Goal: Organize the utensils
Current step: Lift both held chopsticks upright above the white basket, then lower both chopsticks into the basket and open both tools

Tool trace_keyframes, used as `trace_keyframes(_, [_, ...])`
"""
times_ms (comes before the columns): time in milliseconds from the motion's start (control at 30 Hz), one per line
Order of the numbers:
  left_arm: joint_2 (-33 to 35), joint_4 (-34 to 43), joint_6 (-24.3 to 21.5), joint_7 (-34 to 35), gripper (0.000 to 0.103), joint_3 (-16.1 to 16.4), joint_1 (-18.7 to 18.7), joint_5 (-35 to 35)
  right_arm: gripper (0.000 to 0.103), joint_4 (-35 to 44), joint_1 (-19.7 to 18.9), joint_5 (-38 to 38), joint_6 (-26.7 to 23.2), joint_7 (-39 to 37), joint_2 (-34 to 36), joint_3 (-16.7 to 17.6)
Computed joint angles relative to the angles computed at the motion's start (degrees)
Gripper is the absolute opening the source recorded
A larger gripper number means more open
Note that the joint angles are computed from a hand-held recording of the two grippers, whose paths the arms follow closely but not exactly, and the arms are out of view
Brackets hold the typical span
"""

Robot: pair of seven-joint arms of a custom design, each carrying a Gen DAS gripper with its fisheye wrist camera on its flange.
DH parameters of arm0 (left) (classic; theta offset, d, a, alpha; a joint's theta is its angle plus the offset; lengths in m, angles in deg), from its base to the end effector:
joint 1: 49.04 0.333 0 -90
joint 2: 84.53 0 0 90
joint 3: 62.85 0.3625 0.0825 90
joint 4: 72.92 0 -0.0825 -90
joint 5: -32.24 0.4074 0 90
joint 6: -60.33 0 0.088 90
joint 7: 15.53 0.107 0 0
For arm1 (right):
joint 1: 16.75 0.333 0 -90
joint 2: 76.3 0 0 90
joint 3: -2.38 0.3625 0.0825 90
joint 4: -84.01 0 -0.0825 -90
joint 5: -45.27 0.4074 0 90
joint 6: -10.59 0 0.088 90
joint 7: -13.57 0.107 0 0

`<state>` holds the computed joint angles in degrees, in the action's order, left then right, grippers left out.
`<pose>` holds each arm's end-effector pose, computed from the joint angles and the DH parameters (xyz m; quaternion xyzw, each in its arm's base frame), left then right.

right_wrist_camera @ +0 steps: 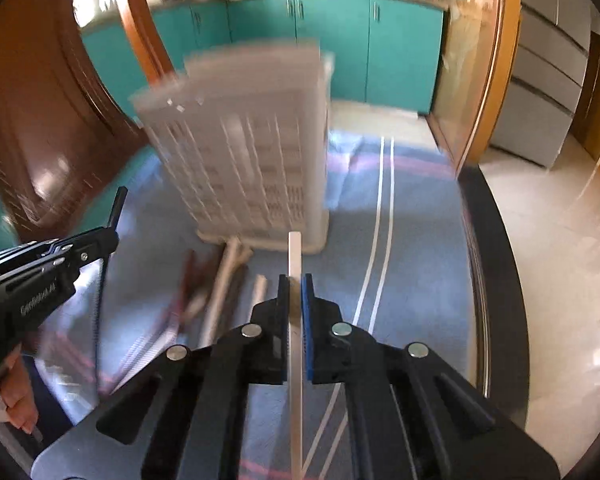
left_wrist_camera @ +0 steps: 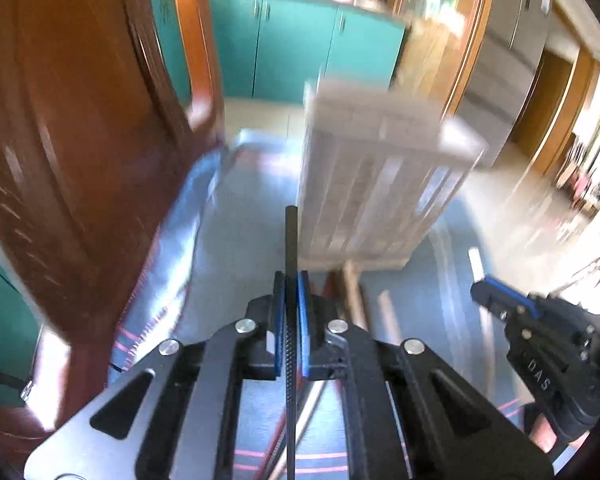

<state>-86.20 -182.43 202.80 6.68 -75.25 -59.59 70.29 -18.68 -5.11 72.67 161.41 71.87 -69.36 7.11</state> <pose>0.5674 -0.2452 0.6121 -0.7602 0.5204 -0.2822 0.2675 0.6496 0.1758 0.5987 -0.7929 0.4697 -0.1589 0.3543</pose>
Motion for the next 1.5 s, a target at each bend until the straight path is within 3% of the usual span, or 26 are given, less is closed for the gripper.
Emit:
trace_keyframes(233, [-4.6,3.4,3.9,-10.7,0.007,-1.6,2.3,12.7,0.007,2.6,-1.7,21.8,-2.5,-12.4,-5.2,-1.0])
trace_keyframes(333, [-4.5,6.1,5.0,-18.6,0.007,-2.4,3.7,19.4,0.007,6.1,-1.6,29.4,-2.6,-17.3,-5.0,-1.7])
trace_keyframes(467, [-4.2,7.7,8.1,-27.5,0.007,-1.5,5.2,23.6,0.007,11.5,-1.7,38.2,-0.5,-21.5,-3.2,-1.5])
trace_keyframes(567, [-3.3,8.5,12.7,-36.3,0.007,-0.4,6.9,27.9,0.007,15.9,-2.0,40.7,2.0,-20.9,-0.5,-0.9])
trace_keyframes(667, [-2.7,9.1,11.9,-43.4,0.007,-0.2,7.7,33.2,0.007,20.8,-2.9,45.3,5.7,-22.8,3.0,0.9])
trace_keyframes(767, [-0.8,10.8,9.1,-44.9,0.007,0.4,7.3,35.4,0.007,23.6,-1.1,36.3,12.3,-18.2,5.9,1.3])
trace_keyframes(867, [0.5,11.8,9.7,-46.7,0.007,1.5,6.7,36.8,0.007,24.1,-0.8,28.5,11.7,-13.1,8.1,1.5])
trace_keyframes(1033, [2.4,12.6,2.1,-41.1,0.007,1.8,3.6,36.0,0.007,22.3,-1.5,21.3,11.5,-8.0,9.4,3.0])
trace_keyframes(1167, [5.0,14.3,2.6,-33.6,0.008,2.5,2.5,30.1,0.007,19.8,-3.0,19.1,12.0,-8.3,8.7,5.1])
trace_keyframes(1333, [5.3,13.0,2.6,-29.1,0.008,3.3,0.9,27.4,0.007,18.4,-3.2,15.0,11.5,-5.5,8.3,4.8])
trace_keyframes(1433, [5.1,12.6,1.9,-28.9,0.008,3.3,0.2,28.3,0.030,16.4,-4.2,16.1,12.4,-6.6,6.8,5.5])
trace_keyframes(1467, [4.6,12.3,1.3,-29.1,0.012,3.2,-0.1,29.1,0.038,15.4,-4.8,17.8,13.0,-8.0,5.8,6.0])
trace_keyframes(1500, [4.2,11.8,1.3,-29.3,0.020,3.1,-0.2,29.6,0.039,14.3,-5.2,19.2,13.5,-9.4,4.9,6.2])
